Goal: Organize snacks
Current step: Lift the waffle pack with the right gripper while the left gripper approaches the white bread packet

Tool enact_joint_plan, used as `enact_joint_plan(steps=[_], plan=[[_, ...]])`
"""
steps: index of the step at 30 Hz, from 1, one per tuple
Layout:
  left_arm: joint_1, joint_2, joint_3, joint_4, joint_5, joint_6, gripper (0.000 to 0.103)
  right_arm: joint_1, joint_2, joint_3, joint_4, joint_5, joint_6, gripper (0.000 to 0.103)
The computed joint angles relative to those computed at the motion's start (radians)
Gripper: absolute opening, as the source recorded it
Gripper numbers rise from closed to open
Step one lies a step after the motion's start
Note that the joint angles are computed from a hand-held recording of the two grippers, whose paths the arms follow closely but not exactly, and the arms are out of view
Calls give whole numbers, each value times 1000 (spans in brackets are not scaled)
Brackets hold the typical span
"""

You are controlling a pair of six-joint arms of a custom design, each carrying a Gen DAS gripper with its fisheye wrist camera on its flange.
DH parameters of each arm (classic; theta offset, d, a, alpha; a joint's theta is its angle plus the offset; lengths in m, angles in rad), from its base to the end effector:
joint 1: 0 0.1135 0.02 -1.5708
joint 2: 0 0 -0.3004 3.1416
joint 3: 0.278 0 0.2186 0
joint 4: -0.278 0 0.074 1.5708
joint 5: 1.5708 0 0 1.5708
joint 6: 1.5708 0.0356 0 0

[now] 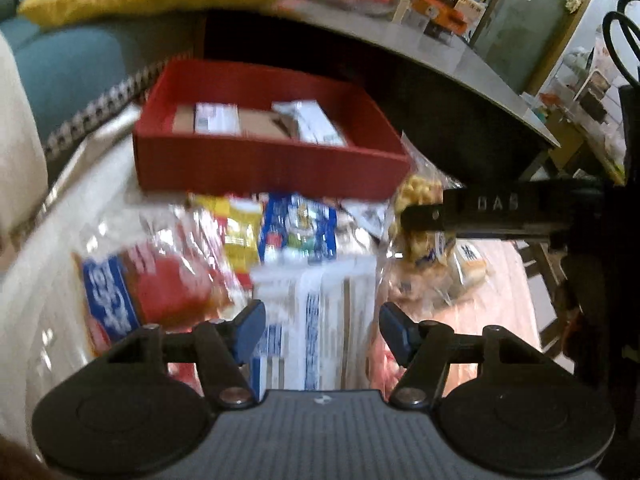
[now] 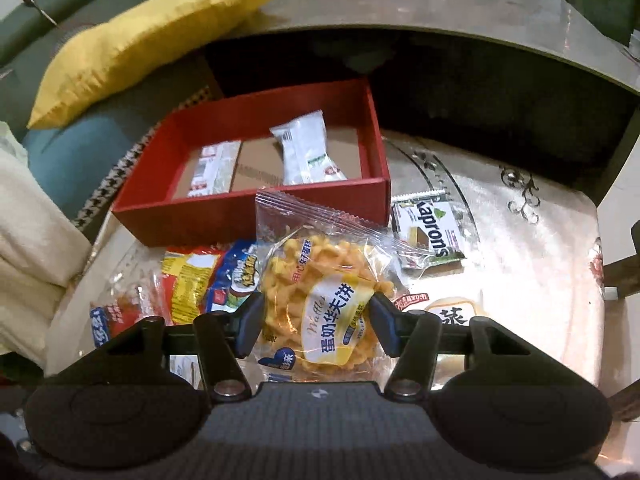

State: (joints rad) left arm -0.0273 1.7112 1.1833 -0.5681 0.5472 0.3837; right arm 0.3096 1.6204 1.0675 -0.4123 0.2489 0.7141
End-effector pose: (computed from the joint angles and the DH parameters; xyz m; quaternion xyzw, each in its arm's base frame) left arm 0.3210 -0.0273 0.2640 0.2532 0.9031 -0.2183 0.2694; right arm 0.2951 0.0852 0.2650 0.2265 0.9204 0.0416 0.3160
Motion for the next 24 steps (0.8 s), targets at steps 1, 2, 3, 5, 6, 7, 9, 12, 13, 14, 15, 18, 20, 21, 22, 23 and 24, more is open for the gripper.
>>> enact_joint_plan(steps=[1, 2, 3, 5, 6, 7, 9, 12, 13, 14, 15, 18, 20, 21, 22, 23, 24], plan=[[-9, -3, -7, 25, -15, -8, 56, 0, -7, -14, 18, 5, 5, 64], [-17, 1, -6, 33, -27, -12, 54, -3, -15, -33, 43, 1, 13, 64], [-17, 6, 0, 34, -29, -12, 52, -5, -22, -51, 69, -1, 19, 64], [-19, 12, 8, 31, -38, -11, 51, -16, -36, -84, 110, -12, 22, 64], [-20, 17, 9, 29, -51, -9, 51, -29, -39, -94, 122, -28, 18, 64], [-20, 22, 6, 24, -54, -11, 52, -39, -36, -99, 129, -38, 14, 64], [-8, 54, 28, -46, -35, -10, 57, -56, -32, -116, 149, -64, 8, 64], [-20, 92, 21, -81, -51, -63, 66, -75, -9, -116, 157, -91, -5, 63], [-34, 81, -2, -51, -65, -73, 70, -75, -7, -117, 154, -93, -9, 63], [-52, 74, -14, -34, -87, -78, 75, -72, -6, -118, 149, -84, -14, 63], [-71, 70, -19, -30, -107, -79, 78, -69, -8, -120, 148, -80, -18, 63], [-133, 43, -66, 10, -181, -57, 88, -73, -26, -138, 154, -85, -19, 63], [-164, 30, -110, 74, -234, -64, 89, -78, -31, -142, 157, -90, -22, 63], [-170, 29, -121, 95, -253, -64, 88, -81, -31, -142, 159, -94, -21, 63], [-173, 20, -138, 114, -271, -61, 81, -81, -32, -144, 161, -95, -19, 63], [-171, 5, -155, 131, -286, -57, 72, -81, -33, -145, 161, -96, -20, 63], [-166, -7, -163, 138, -297, -50, 62, -82, -36, -145, 159, -97, -20, 63]])
